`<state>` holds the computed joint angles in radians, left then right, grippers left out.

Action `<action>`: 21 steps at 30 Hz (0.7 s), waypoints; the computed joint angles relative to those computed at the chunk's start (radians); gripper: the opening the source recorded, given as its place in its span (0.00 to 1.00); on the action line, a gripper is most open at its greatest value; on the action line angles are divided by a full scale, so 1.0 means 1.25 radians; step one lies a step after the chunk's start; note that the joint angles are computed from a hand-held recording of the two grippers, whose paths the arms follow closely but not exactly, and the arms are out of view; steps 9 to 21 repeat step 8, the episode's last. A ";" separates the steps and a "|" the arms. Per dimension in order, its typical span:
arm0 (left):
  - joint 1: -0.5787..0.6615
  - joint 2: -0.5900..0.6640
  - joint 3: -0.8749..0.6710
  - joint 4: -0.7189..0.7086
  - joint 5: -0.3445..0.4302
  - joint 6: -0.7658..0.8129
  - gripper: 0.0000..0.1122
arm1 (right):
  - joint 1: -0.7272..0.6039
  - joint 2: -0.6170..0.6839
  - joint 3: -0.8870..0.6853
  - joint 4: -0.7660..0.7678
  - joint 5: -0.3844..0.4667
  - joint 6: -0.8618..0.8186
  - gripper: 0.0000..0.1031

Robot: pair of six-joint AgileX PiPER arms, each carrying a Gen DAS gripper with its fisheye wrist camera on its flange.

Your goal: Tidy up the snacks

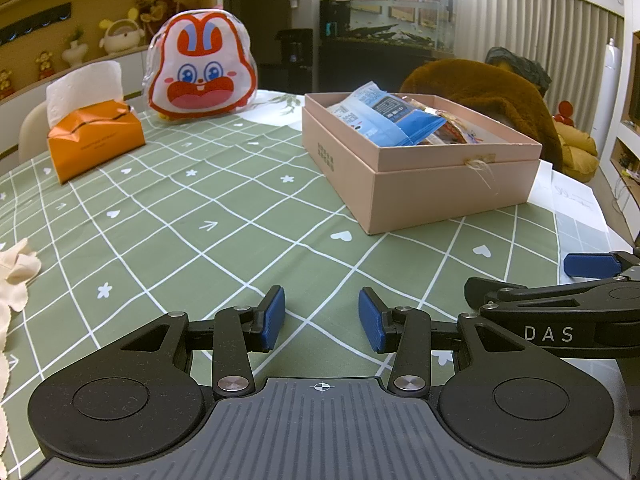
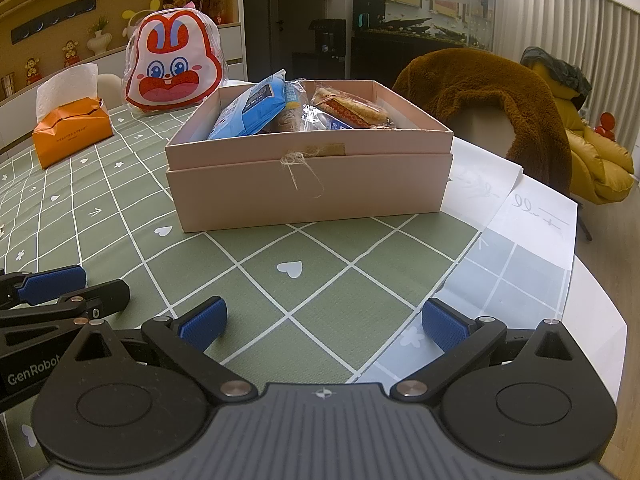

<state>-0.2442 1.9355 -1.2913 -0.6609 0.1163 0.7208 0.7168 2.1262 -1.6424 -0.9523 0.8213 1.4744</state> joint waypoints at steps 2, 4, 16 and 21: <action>0.000 0.000 0.000 0.000 0.000 0.000 0.41 | -0.001 0.000 -0.001 0.001 0.000 -0.001 1.00; -0.001 0.000 0.000 0.000 0.001 0.000 0.41 | 0.000 0.000 0.000 0.000 0.000 0.000 1.00; 0.003 0.006 -0.008 -0.064 0.013 0.072 0.41 | -0.001 0.000 -0.001 0.001 0.000 -0.001 1.00; 0.003 0.006 -0.008 -0.064 0.013 0.072 0.41 | -0.001 0.000 -0.001 0.001 0.000 -0.001 1.00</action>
